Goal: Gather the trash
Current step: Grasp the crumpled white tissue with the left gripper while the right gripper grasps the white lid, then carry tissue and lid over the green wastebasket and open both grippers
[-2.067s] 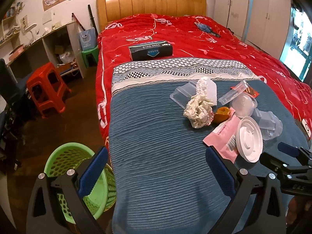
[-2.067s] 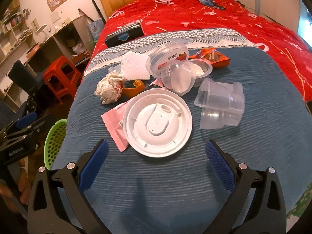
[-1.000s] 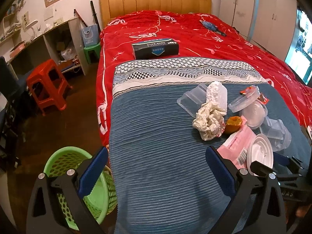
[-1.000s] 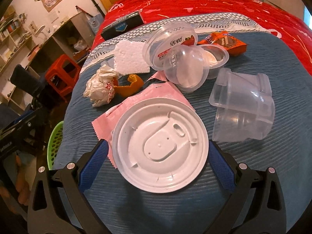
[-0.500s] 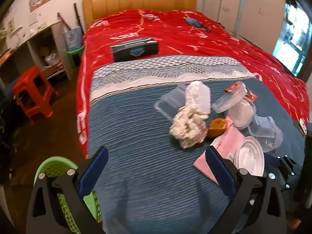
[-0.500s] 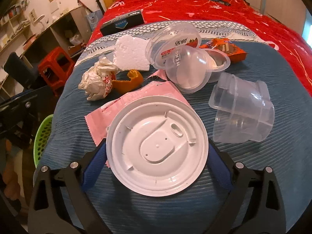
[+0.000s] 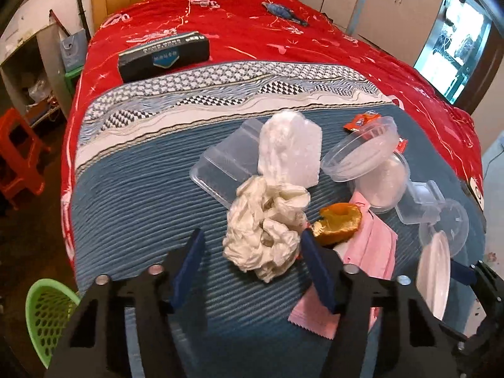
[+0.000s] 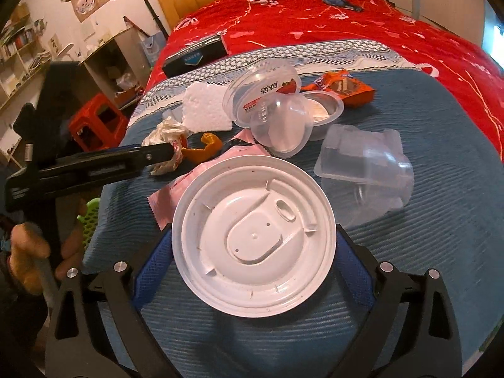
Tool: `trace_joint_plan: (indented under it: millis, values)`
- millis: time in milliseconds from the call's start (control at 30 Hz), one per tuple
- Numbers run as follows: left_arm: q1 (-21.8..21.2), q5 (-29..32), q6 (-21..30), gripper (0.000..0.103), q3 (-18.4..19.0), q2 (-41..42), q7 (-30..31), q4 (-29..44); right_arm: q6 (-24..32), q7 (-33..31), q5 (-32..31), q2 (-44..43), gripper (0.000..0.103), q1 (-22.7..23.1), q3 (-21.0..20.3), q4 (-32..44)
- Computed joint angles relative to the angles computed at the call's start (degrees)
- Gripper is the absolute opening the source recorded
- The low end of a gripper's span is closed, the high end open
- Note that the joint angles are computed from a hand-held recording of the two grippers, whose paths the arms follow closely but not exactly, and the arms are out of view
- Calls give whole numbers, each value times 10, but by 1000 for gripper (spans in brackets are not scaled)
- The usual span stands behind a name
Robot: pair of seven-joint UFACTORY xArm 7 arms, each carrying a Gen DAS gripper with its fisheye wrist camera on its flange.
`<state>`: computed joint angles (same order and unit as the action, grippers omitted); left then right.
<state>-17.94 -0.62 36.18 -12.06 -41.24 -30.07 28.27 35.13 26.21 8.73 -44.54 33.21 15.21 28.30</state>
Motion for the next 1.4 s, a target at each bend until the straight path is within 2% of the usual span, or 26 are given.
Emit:
trace_joint_plan:
  millis: [33, 100, 267, 400, 567, 733, 867, 1000, 1167, 1200, 1233, 1333, 1367, 1400]
  values:
    - [-8, -8, -6, 44, 8, -1, 6, -3, 1, 1, 1, -3, 93, 1, 0, -1]
    - [-9, -11, -11, 39, 7, -13, 5, -10, 3, 3, 4, -10, 93, 3, -1, -3]
    - [-10, -13, 15, 37, 5, -72, -2, -25, 14, 13, 5, -30, 93, 8, 6, -2]
    - [-11, -17, 71, 37, 2, -171, -19, -43, 17, 19, 10, -40, 93, 19, 12, 5]
    - [-1, -8, 184, 37, -8, -321, -33, -55, 14, 26, 16, -33, 93, 38, 31, 25]
    - [28, 10, 337, 37, -5, -478, -35, -57, -3, 32, 22, -7, 93, 61, 48, 50]
    - [67, 31, 454, 37, 13, -575, -18, -60, -16, 36, 22, 31, 93, 76, 61, 77]
    - [110, 49, 538, 39, 46, -643, 7, -72, -28, 35, 16, 71, 94, 87, 71, 104]
    - [165, 70, 597, 49, 90, -699, 32, -88, -37, 35, 1, 124, 94, 95, 88, 145]
    - [175, 78, 606, 54, 100, -707, 38, -89, -38, 37, -2, 129, 94, 96, 90, 150]
    - [186, 85, 613, 64, 107, -713, 43, -91, -40, 38, -6, 142, 94, 96, 94, 160]
    - [212, 104, 630, 67, 131, -734, 58, -91, -45, 38, -13, 173, 94, 102, 99, 181]
    - [220, 106, 636, 74, 136, -739, 61, -90, -47, 39, -17, 184, 94, 102, 102, 189]
    - [231, 119, 644, 76, 146, -747, 64, -86, -49, 39, -20, 191, 94, 104, 103, 194]
